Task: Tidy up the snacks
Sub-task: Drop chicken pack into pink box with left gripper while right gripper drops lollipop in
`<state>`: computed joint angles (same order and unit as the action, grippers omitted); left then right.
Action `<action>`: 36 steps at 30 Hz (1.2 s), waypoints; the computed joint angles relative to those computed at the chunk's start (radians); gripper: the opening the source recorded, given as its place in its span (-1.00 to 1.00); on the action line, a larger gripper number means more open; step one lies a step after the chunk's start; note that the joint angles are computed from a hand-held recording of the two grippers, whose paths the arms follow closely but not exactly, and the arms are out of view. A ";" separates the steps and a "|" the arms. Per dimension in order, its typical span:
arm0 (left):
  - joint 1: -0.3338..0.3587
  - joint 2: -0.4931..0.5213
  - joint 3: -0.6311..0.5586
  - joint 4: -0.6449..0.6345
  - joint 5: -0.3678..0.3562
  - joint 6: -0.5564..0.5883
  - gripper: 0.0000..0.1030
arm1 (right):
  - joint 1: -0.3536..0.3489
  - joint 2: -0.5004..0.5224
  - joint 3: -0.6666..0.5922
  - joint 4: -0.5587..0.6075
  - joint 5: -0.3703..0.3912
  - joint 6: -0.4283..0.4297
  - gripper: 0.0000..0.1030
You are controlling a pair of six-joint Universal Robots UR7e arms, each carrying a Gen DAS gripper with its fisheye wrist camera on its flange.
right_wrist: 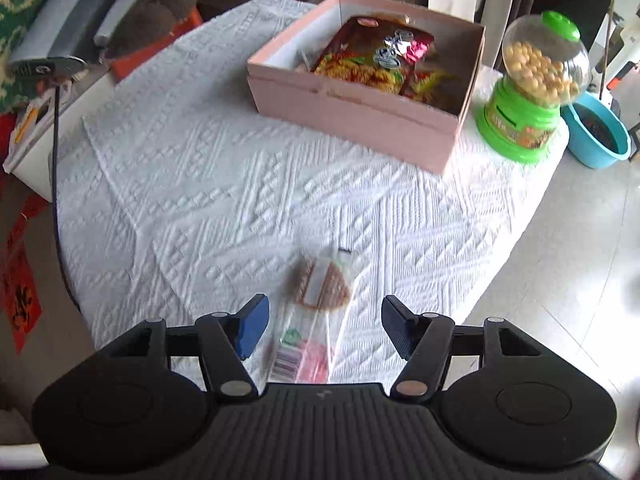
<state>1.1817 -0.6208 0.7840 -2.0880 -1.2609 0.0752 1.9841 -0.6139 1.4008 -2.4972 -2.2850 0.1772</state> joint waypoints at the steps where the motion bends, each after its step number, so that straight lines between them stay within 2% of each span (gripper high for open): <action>1: 0.001 -0.017 0.031 0.000 0.009 0.007 0.38 | -0.002 0.000 0.007 0.016 -0.006 0.011 0.22; 4: 0.013 -0.079 0.133 0.003 0.028 0.003 0.38 | -0.003 0.014 0.012 0.028 -0.031 0.020 0.22; 9: 0.014 -0.184 0.318 -0.031 0.107 -0.092 0.30 | -0.020 0.068 -0.034 -0.036 -0.050 0.039 0.21; 11: 0.011 -0.210 0.350 -0.008 0.137 -0.134 0.29 | -0.034 0.092 -0.092 0.036 -0.031 0.072 0.13; 12: 0.009 -0.219 0.363 -0.001 0.152 -0.146 0.24 | -0.032 0.107 -0.117 0.056 -0.045 0.067 0.07; 13: 0.008 -0.227 0.372 -0.001 0.168 -0.154 0.21 | -0.028 0.124 -0.137 0.060 -0.057 0.038 -0.14; 14: 0.007 -0.237 0.382 -0.009 0.182 -0.161 0.21 | -0.022 0.135 -0.154 0.079 -0.069 0.007 -0.15; 15: 0.007 -0.246 0.391 -0.017 0.186 -0.168 0.21 | -0.017 0.142 -0.160 0.082 -0.079 -0.016 -0.26; 17: 0.009 -0.266 0.402 -0.028 0.179 -0.182 0.15 | -0.014 0.134 -0.156 0.091 -0.060 -0.021 -0.27; 18: 0.011 -0.277 0.407 -0.032 0.174 -0.186 0.05 | -0.013 0.124 -0.149 0.091 -0.048 -0.013 -0.28; 19: 0.009 -0.290 0.420 -0.047 0.179 -0.184 -0.06 | -0.010 0.109 -0.142 0.078 -0.035 -0.002 -0.28; 21: -0.009 -0.320 0.462 -0.105 0.225 -0.156 -0.11 | -0.004 0.076 -0.132 0.016 -0.008 0.004 -0.27; 23: -0.028 -0.343 0.486 -0.150 0.238 -0.122 -0.15 | 0.006 0.060 -0.158 -0.068 -0.001 -0.030 -0.28; 26: -0.047 -0.368 0.494 -0.181 0.198 -0.088 -0.53 | 0.024 0.092 -0.267 -0.193 -0.035 -0.141 -0.27; 27: -0.054 -0.373 0.499 -0.195 0.188 -0.068 -0.64 | 0.028 0.115 -0.317 -0.239 -0.045 -0.188 -0.27; 29: -0.072 -0.381 0.507 -0.227 0.174 -0.021 -0.64 | 0.032 0.180 -0.452 -0.305 -0.063 -0.284 -0.17; 31: -0.088 -0.385 0.519 -0.260 0.175 0.041 -0.72 | 0.032 0.238 -0.584 -0.258 -0.078 -0.318 0.14; 32: -0.102 -0.389 0.537 -0.292 0.197 0.079 -0.72 | 0.033 0.253 -0.620 -0.239 -0.073 -0.330 0.14; 34: -0.125 -0.393 0.566 -0.338 0.247 0.126 -0.72 | 0.039 0.258 -0.626 -0.224 -0.078 -0.348 0.18; 36: -0.139 -0.394 0.572 -0.322 0.278 0.122 -0.72 | 0.046 0.224 -0.546 -0.218 -0.092 -0.328 0.28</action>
<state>1.0428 -1.0148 1.3564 -2.4101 -0.9828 0.1970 2.0305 -0.3899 0.8544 -2.7154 -2.3775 -0.1509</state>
